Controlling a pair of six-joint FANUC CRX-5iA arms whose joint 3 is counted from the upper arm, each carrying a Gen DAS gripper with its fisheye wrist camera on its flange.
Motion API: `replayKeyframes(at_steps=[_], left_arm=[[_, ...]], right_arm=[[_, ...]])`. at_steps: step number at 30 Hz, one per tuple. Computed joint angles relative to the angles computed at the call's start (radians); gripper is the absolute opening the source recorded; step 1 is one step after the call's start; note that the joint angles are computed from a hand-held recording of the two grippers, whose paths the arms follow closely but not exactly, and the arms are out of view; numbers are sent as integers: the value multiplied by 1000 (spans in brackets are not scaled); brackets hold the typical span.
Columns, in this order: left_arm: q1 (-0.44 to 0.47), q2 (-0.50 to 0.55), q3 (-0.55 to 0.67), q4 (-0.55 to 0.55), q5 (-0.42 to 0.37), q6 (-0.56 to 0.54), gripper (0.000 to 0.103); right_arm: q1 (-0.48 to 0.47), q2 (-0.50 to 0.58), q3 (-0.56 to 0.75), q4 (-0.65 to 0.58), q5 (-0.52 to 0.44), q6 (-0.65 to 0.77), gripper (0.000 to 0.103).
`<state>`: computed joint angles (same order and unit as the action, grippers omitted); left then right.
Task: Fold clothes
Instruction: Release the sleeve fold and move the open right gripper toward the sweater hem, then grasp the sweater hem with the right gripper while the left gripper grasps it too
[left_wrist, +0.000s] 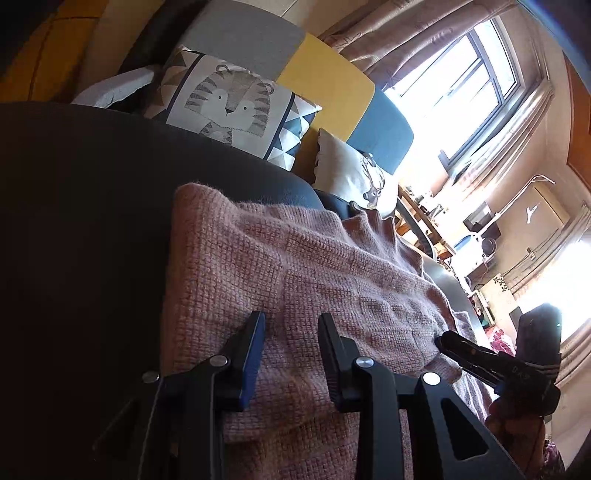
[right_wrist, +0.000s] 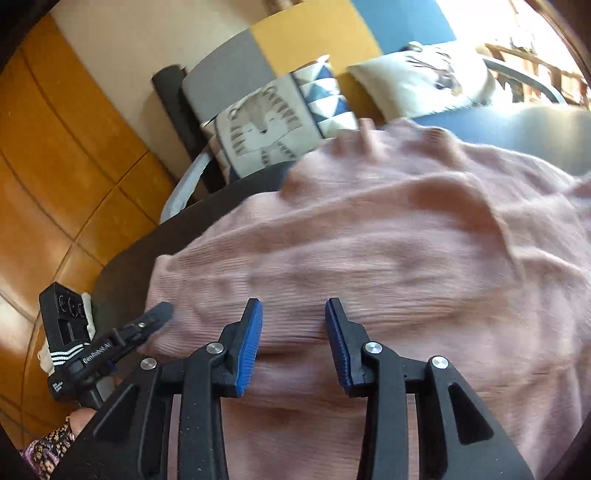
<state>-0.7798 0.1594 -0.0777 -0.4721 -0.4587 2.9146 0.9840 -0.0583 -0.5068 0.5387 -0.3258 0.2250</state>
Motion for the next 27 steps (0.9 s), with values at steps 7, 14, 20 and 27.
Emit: replayKeyframes(at_steps=[7, 14, 20, 27], left_arm=[[4, 2, 4, 16, -6, -17, 30], [-47, -7, 61, -14, -173, -18, 30], [-122, 78, 244, -117, -371, -122, 30], [-99, 227, 443, -70, -503, -339, 30]], right_arm=[[-97, -106, -173, 227, 161, -317, 36], [-10, -280, -210, 223, -143, -325, 43], [25, -318, -215, 243, -278, -288, 43], [4, -218, -92, 52, -245, -12, 43]])
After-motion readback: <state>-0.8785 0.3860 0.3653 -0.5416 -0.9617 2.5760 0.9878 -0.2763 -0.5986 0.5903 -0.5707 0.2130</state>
